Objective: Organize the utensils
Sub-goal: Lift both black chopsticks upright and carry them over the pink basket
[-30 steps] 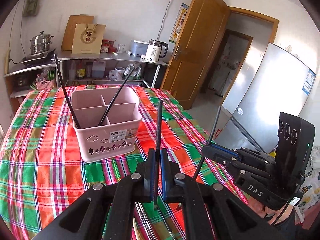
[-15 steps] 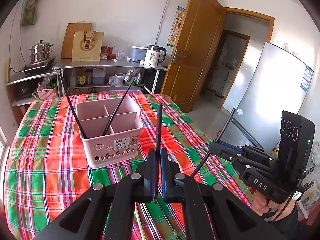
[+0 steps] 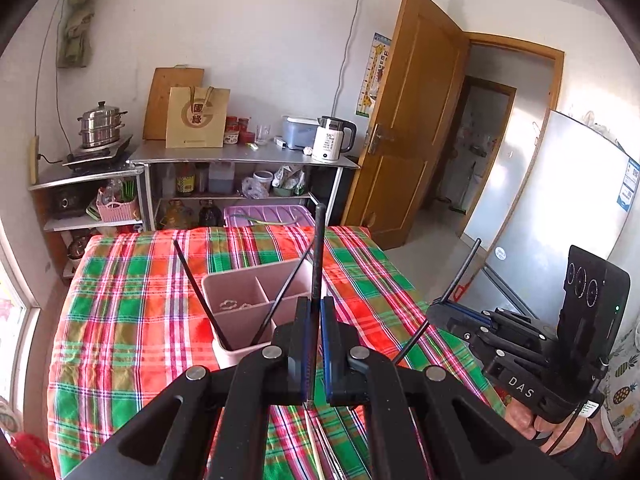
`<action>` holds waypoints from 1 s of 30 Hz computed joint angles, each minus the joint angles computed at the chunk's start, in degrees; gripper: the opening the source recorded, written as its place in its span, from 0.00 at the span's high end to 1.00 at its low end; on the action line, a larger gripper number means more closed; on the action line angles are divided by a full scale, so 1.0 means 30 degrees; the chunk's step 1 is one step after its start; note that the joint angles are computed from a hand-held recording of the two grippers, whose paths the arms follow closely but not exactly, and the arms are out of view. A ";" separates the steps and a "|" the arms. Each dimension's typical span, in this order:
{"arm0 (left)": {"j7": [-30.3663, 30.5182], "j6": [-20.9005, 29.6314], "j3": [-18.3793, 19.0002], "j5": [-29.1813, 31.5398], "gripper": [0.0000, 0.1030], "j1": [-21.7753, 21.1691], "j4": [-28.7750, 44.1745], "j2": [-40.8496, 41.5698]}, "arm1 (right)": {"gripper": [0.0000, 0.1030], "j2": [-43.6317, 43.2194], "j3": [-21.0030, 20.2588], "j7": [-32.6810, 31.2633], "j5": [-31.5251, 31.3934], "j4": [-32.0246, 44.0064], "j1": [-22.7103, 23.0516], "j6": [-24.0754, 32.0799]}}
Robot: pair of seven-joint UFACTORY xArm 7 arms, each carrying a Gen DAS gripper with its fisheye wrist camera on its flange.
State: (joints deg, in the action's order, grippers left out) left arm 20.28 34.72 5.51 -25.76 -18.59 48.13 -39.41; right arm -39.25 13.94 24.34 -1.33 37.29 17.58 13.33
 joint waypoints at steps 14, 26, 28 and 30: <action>0.0408 -0.0903 0.0406 -0.0208 0.96 0.1026 0.4264 0.3783 | 0.95 0.4614 0.0905 0.0879 -0.1171 0.4459 -0.1811 -0.2128; 0.1681 -0.1344 0.0582 -0.1657 0.96 0.1600 0.3542 0.5209 | 0.95 0.7167 0.2199 0.3014 -0.3117 0.5413 -0.3098 -0.3001; 0.1893 -0.1488 0.0570 -0.1869 0.96 0.1673 0.3310 0.5396 | 0.95 0.7435 0.2492 0.3525 -0.3737 0.5428 -0.3413 -0.2869; 0.2111 -0.1507 0.0569 -0.2094 0.96 0.1719 0.3096 0.5563 | 0.95 0.7688 0.2281 0.3682 -0.3943 0.5357 -0.3117 -0.2736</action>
State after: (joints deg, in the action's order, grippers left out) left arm 26.62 30.20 7.21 -32.04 -13.43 57.42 -22.72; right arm -16.18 20.78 35.38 -13.16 53.36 8.23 5.13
